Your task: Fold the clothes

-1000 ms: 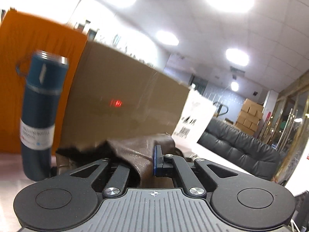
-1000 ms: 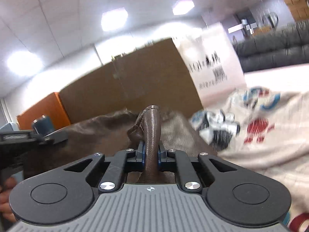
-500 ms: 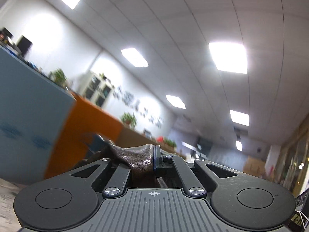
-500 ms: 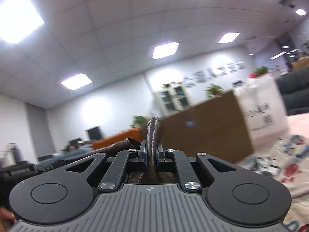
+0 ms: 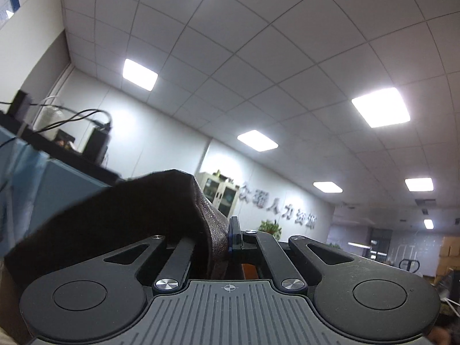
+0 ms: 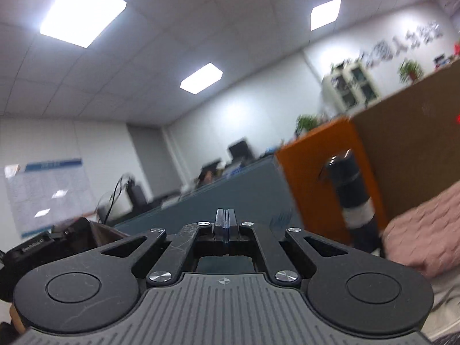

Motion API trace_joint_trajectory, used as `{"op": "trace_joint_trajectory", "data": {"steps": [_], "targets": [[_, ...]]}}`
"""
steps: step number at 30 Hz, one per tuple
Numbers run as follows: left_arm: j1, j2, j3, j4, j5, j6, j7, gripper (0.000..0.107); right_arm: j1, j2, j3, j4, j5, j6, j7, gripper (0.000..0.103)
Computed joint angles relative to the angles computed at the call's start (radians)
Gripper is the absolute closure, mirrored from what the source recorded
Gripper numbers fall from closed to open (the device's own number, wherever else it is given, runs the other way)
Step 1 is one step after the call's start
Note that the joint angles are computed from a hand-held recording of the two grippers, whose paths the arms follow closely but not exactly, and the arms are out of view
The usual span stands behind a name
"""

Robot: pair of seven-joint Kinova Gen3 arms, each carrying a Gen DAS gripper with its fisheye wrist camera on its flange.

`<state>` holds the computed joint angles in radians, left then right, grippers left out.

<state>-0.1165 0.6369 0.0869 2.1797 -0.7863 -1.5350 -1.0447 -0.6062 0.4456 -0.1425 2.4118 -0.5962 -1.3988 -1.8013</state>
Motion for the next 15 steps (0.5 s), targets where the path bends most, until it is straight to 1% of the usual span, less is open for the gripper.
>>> {"op": "trace_joint_trajectory", "data": {"steps": [1,2,4,5,6,7,8,9,10,11,12,14,15], "targets": [[-0.036,0.017,-0.001,0.037,-0.041,-0.041,-0.026,0.107,0.013,0.001,0.003,-0.007,0.04,0.041,0.009,0.102],[-0.075,0.038,0.0,0.074,-0.081,-0.081,-0.058,0.107,0.029,0.002,-0.013,-0.02,0.066,0.081,0.035,0.102],[-0.126,0.068,-0.03,0.135,-0.163,-0.151,-0.113,0.107,0.108,-0.004,-0.087,-0.036,0.103,0.163,0.102,0.101],[-0.155,0.084,-0.038,0.164,-0.203,-0.178,-0.151,0.107,0.136,-0.007,-0.118,-0.044,0.113,0.203,0.12,0.099],[-0.172,0.108,-0.064,0.19,-0.244,-0.219,-0.192,0.107,0.144,-0.011,-0.134,-0.048,0.135,0.244,0.127,0.095],[-0.179,0.137,-0.107,0.215,-0.285,-0.26,-0.233,0.107,0.142,-0.016,-0.132,-0.053,0.151,0.283,0.131,0.077],[-0.201,0.16,-0.135,0.245,-0.325,-0.291,-0.273,0.107,0.121,-0.016,-0.111,-0.054,0.166,0.305,0.124,0.048],[-0.222,0.177,-0.16,0.265,-0.366,-0.306,-0.297,0.107,0.082,-0.016,-0.076,-0.047,0.169,0.311,0.111,0.037],[-0.239,0.191,-0.177,0.266,-0.407,-0.305,-0.304,0.106,0.048,-0.017,-0.046,-0.037,0.167,0.305,0.098,0.028],[-0.263,0.196,-0.186,0.267,-0.447,-0.288,-0.299,0.106,0.032,-0.022,-0.026,-0.034,0.166,0.316,0.094,0.028],[-0.297,0.2,-0.177,0.269,-0.479,-0.255,-0.301,0.106,0.028,-0.026,-0.024,-0.038,0.148,0.334,0.103,0.027],[-0.346,0.195,-0.159,0.274,-0.503,-0.173,-0.294,0.106,0.016,-0.034,-0.014,-0.044,0.101,0.368,0.129,0.02],[-0.35,0.181,-0.169,0.273,-0.512,-0.135,-0.268,0.106,0.012,-0.034,0.001,-0.039,0.097,0.374,0.127,0.02]]}}
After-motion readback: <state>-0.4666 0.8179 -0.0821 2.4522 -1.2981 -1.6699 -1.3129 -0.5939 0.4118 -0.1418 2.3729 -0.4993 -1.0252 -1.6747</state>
